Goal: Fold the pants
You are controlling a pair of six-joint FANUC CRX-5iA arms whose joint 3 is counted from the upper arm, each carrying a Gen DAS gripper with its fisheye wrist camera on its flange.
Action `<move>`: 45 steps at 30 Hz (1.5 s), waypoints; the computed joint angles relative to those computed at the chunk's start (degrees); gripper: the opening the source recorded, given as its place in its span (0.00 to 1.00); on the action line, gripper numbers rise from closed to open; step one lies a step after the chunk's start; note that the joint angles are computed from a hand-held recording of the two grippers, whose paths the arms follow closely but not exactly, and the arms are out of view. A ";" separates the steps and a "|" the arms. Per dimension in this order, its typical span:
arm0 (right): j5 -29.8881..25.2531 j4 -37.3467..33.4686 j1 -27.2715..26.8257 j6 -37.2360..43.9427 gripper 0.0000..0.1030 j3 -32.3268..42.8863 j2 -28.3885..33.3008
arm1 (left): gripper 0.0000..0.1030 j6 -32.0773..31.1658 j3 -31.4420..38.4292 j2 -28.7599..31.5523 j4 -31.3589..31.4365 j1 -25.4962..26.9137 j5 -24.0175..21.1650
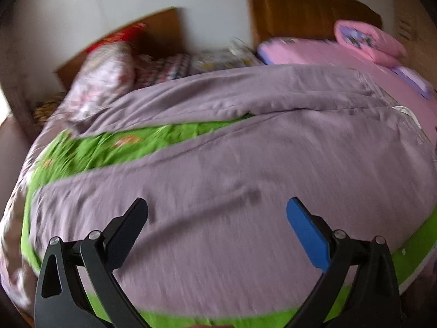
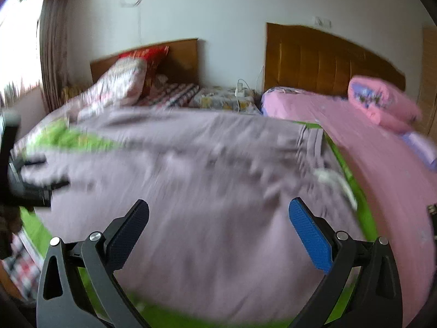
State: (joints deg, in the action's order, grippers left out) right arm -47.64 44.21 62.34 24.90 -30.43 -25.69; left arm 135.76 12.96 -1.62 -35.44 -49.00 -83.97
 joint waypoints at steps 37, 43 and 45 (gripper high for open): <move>0.58 -44.87 -31.95 76.42 0.15 46.50 36.29 | 0.87 -73.70 45.40 47.02 55.41 41.50 2.60; 5.22 -37.49 -29.61 68.82 0.15 39.76 33.41 | 0.26 -75.38 40.41 45.04 58.01 42.44 2.45; 5.42 -35.04 -28.89 66.18 0.15 39.80 34.12 | 0.15 -76.04 32.82 39.68 55.21 41.81 8.44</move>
